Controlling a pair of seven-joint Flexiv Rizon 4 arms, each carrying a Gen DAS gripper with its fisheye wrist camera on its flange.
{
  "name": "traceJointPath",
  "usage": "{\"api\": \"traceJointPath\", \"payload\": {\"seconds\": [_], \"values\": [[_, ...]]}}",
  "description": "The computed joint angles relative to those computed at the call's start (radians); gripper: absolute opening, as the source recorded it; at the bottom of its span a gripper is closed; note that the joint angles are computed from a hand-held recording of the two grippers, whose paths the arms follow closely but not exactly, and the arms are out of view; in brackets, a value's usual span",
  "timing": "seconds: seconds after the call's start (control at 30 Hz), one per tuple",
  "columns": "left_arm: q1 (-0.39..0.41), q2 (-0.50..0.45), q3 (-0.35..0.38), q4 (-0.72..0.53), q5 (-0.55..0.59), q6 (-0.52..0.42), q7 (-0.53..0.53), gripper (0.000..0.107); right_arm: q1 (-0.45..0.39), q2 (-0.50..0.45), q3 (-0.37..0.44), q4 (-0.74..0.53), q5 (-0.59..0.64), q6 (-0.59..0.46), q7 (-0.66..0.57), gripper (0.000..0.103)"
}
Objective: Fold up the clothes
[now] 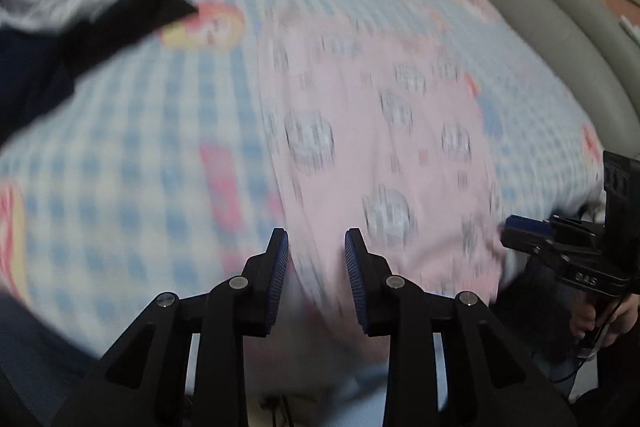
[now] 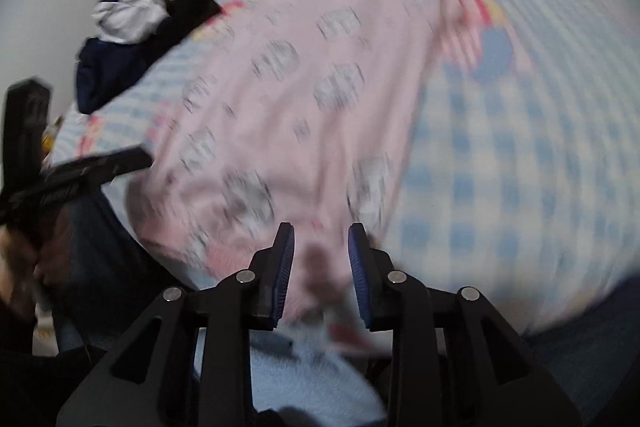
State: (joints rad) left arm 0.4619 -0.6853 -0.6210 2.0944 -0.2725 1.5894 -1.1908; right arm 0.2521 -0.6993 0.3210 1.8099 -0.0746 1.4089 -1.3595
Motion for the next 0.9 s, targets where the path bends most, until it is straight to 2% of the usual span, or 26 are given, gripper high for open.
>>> {"api": "traceJointPath", "payload": {"seconds": [0.07, 0.13, 0.23, 0.3, 0.33, 0.37, 0.4, 0.43, 0.57, 0.6, 0.63, 0.67, 0.7, 0.73, 0.77, 0.87, 0.9], "values": [[0.017, -0.047, -0.031, -0.06, 0.001, 0.001, 0.021, 0.031, 0.001, -0.025, -0.006, -0.067, -0.019, -0.015, -0.015, 0.028], [-0.025, -0.113, -0.02, -0.151, -0.003, -0.023, 0.036, 0.031, 0.003, -0.073, -0.01, -0.164, -0.026, -0.057, -0.016, 0.028], [-0.165, -0.176, 0.103, -0.284, -0.038, -0.082, 0.017, 0.031, 0.042, -0.166, -0.045, -0.305, -0.036, -0.155, 0.01, 0.028], [-0.223, -0.191, 0.184, -0.335, -0.068, -0.127, -0.002, 0.029, 0.034, -0.191, -0.048, -0.328, -0.023, -0.178, 0.001, 0.023], [-0.23, -0.189, 0.205, -0.345, -0.084, -0.146, -0.006, 0.022, 0.03, -0.204, -0.049, -0.34, -0.017, -0.189, -0.004, 0.016], [-0.246, -0.177, 0.236, -0.345, -0.111, -0.145, -0.004, 0.021, 0.027, -0.21, -0.053, -0.345, -0.011, -0.197, -0.006, 0.004], [-0.254, -0.163, 0.264, -0.337, -0.104, -0.128, -0.027, 0.021, 0.025, -0.193, -0.064, -0.329, -0.006, -0.192, -0.003, 0.002], [-0.242, -0.156, 0.259, -0.328, -0.112, -0.114, -0.025, 0.021, 0.023, -0.177, -0.074, -0.312, -0.002, -0.187, 0.001, 0.001], [-0.105, -0.172, 0.106, -0.288, -0.16, -0.082, 0.044, 0.021, 0.006, -0.129, -0.09, -0.269, 0.01, -0.163, 0.011, 0.011], [-0.084, -0.186, 0.072, -0.286, -0.163, -0.073, 0.059, 0.021, 0.009, -0.128, -0.092, -0.274, 0.013, -0.149, 0.02, 0.016], [-0.066, -0.204, 0.037, -0.284, -0.165, -0.06, 0.071, 0.021, 0.016, -0.128, -0.1, -0.274, 0.015, -0.128, 0.034, 0.031], [-0.047, -0.223, 0.003, -0.285, -0.162, -0.051, 0.078, 0.021, 0.018, -0.13, -0.1, -0.271, 0.016, -0.113, 0.041, 0.036], [-0.054, -0.228, -0.011, -0.287, -0.223, -0.05, 0.127, 0.021, 0.021, -0.143, -0.096, -0.287, 0.014, -0.121, 0.049, 0.036], [-0.072, -0.229, 0.008, -0.301, -0.22, -0.062, 0.119, 0.021, 0.029, -0.156, -0.099, -0.303, 0.008, -0.132, 0.059, 0.036], [-0.102, -0.228, 0.059, -0.33, -0.153, -0.088, 0.054, 0.021, 0.051, -0.168, -0.122, -0.315, -0.008, -0.15, 0.077, 0.036], [-0.265, -0.205, 0.269, -0.417, -0.137, -0.178, -0.016, 0.021, 0.075, -0.177, -0.163, -0.316, -0.044, -0.187, 0.112, 0.032], [-0.292, -0.206, 0.305, -0.44, -0.145, -0.197, -0.024, 0.021, 0.061, -0.173, -0.151, -0.319, -0.039, -0.202, 0.113, 0.032]]}}
